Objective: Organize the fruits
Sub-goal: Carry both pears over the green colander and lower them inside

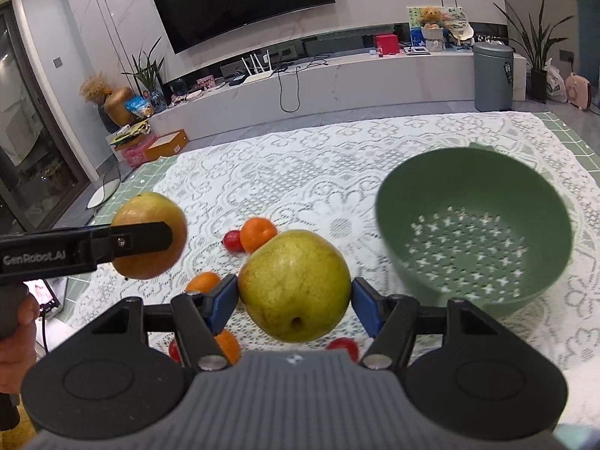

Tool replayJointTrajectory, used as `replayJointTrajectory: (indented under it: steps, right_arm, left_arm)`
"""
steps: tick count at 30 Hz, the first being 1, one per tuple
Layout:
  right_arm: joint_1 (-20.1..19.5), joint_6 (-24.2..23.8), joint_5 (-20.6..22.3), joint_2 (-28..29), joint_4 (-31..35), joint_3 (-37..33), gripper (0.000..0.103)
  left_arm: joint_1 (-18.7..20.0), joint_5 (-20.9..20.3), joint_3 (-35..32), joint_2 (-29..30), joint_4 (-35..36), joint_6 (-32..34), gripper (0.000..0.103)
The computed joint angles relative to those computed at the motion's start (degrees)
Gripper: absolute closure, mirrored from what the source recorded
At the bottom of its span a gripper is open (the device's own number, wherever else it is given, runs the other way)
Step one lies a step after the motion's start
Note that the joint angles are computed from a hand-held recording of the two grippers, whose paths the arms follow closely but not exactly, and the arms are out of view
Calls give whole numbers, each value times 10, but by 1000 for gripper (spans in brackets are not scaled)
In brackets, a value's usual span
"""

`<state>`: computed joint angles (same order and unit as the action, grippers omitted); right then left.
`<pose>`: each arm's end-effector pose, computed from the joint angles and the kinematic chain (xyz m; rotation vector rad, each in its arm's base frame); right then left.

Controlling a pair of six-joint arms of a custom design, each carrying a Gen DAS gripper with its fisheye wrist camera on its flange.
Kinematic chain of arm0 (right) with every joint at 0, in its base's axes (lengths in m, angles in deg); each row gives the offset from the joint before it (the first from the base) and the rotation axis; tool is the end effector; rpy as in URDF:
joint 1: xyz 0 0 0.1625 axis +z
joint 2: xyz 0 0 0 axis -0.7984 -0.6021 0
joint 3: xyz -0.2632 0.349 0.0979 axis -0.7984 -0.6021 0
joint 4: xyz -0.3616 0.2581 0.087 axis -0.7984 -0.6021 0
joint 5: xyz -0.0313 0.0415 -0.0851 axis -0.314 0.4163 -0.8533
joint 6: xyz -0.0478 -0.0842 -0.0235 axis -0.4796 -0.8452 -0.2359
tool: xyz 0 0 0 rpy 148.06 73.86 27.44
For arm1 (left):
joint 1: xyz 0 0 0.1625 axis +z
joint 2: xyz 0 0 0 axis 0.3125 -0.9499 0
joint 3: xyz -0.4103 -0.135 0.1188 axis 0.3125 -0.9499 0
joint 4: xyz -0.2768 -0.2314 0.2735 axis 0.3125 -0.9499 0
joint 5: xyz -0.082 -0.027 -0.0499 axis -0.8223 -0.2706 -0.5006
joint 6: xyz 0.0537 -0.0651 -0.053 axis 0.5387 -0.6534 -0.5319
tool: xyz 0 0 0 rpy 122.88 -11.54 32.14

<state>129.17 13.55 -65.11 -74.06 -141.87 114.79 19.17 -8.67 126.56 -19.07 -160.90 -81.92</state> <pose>-0.0039 -0.5599 0.3932 0.5612 -2.5774 0.8993 -0.3938 -0.5548 -0.0129 0.6335 2.4750 -0.9993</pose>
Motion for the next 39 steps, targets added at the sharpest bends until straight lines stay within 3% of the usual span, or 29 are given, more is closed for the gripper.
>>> replayJointTrajectory:
  steps: [9, 21, 29, 39]
  right_arm:
    - [2, -71, -50, -6, 62, -70, 40]
    - [-19, -90, -110, 55, 147, -187, 40]
    - [-21, -118, -150, 103, 208, -250, 40]
    - [-18, -155, -209, 152, 288, -303, 40]
  left_arm:
    - [-4, -69, -113, 58, 83, 65, 30]
    - [33, -168, -265, 128, 235, 115, 30]
    - [54, -194, -373, 183, 358, 130, 30]
    - [71, -198, -472, 235, 492, 153, 30]
